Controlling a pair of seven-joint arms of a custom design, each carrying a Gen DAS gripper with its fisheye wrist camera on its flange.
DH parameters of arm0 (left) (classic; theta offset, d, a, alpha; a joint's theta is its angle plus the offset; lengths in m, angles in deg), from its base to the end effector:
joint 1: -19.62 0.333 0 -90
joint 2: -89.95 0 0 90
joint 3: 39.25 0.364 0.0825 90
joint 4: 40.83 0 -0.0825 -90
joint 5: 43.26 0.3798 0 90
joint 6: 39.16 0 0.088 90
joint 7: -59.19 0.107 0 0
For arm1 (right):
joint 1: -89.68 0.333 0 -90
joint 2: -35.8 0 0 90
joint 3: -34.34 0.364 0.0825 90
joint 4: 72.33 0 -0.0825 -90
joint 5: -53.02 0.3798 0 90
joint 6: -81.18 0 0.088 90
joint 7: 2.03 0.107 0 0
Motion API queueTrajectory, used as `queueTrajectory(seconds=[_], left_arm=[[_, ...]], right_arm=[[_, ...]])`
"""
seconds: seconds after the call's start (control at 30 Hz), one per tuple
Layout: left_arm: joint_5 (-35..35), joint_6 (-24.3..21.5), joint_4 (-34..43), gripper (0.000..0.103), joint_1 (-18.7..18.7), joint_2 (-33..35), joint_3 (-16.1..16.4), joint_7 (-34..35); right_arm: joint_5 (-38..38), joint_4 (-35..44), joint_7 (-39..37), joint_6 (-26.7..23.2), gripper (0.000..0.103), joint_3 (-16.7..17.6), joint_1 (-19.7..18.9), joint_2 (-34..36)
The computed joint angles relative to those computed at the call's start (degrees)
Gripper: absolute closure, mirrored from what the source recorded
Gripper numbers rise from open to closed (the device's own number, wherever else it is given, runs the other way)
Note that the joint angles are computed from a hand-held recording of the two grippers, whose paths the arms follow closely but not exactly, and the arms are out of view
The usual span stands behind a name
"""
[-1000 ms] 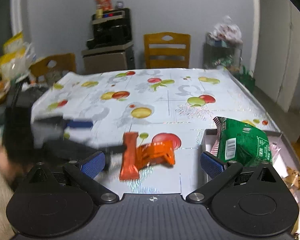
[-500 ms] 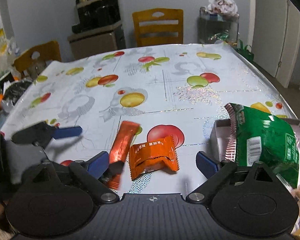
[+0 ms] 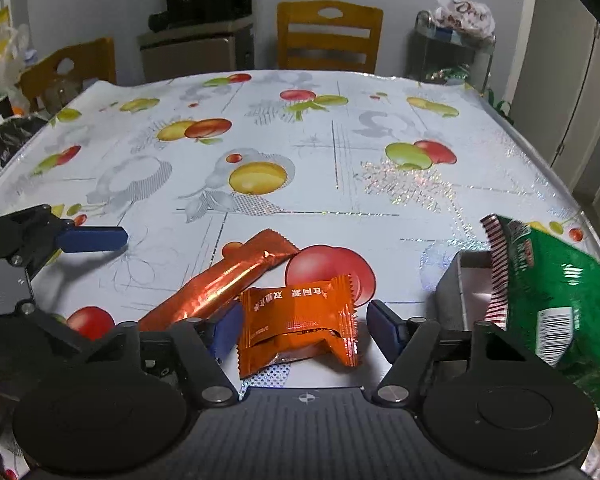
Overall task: Organize snacks
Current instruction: 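Grasp the orange square packet with the right tool while the left tool moves to the long orange bar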
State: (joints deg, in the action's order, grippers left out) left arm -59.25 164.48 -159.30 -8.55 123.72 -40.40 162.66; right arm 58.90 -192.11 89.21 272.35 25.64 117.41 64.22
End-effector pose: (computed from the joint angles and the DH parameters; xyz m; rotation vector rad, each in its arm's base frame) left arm 0.5886 -0.2895 0.2915 -1.3283 2.0685 -0.9460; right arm 0.6174 0.2128 0.3199 -1.9544 1.5204 -0.6090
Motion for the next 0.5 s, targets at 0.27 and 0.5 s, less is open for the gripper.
queueTrajectory(seconds=[0.27, 0.5], left_arm=[[2.1, -0.1, -0.1, 0.001, 1.5, 0.0, -1.4, -0.7], [2.5, -0.2, -0.2, 0.001, 1.5, -0.1, -1.3, -1.3]], right_arm=[[-1.3, -0.6, -1.3, 2.8, 0.054, 3.3, -3.2, 0.4], [4.4, -2.7, -8.1, 5.6, 0.066, -4.3, 5.7, -0.1]])
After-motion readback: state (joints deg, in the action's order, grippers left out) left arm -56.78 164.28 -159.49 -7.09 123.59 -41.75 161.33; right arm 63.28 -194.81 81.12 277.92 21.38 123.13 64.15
